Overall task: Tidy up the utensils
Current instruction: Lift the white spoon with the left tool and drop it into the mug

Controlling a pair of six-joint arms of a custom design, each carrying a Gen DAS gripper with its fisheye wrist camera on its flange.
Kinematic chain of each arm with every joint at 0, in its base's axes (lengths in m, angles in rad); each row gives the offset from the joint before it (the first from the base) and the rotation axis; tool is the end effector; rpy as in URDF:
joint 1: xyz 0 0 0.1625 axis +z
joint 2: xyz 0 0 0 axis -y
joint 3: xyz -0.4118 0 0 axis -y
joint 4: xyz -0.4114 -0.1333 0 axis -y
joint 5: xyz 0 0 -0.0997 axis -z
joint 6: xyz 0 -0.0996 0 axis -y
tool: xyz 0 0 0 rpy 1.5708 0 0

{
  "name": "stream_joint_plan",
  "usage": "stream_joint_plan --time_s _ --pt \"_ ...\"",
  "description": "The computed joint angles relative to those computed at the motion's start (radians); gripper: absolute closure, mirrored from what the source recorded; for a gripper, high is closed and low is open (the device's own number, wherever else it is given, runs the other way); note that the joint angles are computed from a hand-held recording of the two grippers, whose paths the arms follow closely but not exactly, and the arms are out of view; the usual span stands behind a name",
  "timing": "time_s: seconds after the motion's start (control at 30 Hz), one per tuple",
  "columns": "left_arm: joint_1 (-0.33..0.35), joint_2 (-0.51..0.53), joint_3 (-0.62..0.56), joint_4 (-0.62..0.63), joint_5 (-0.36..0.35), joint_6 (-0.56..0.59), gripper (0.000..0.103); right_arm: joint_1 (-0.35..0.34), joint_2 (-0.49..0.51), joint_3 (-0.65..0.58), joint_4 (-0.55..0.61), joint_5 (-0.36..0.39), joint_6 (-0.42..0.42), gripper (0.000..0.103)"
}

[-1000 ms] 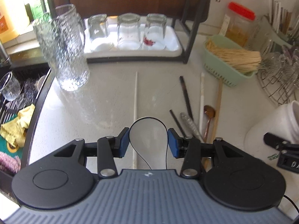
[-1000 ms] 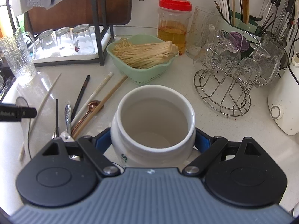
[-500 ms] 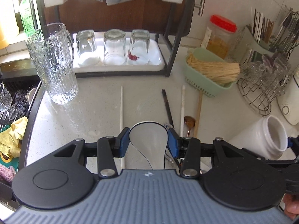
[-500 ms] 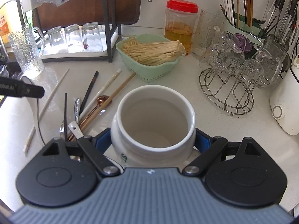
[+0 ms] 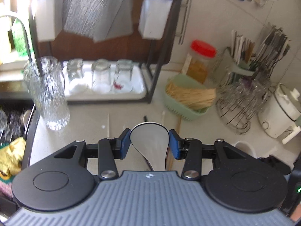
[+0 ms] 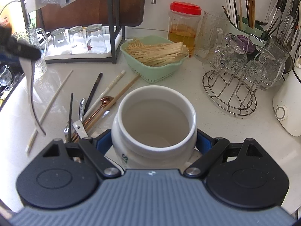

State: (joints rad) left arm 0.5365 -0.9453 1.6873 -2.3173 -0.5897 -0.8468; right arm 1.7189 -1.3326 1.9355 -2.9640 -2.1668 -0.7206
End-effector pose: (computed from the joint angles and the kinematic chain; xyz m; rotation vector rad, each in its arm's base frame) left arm -0.4433 -0.5150 0.1634 0.2190 2.3597 -1.0257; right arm 0.1599 -0.5472 0.3422 0.6915 -2.1818 0.7115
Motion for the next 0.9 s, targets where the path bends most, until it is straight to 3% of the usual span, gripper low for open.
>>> stream_joint_plan --time_s 0.3,0.53,0.9 --pt "-0.008 0.057 -0.097 -0.121 -0.009 0.215 0.054 -0.004 -0.006 0.013 -0.023 0.019 -0.01 0.011" --pt "-0.012 0.112 -0.186 -0.23 -0.055 0.388 0.054 -0.006 -0.007 0.015 -0.028 0.025 -0.015 0.011" --pt "0.019 0.229 -0.295 -0.353 -0.219 0.558 0.054 -0.011 -0.011 0.023 -0.041 0.043 -0.036 0.011"
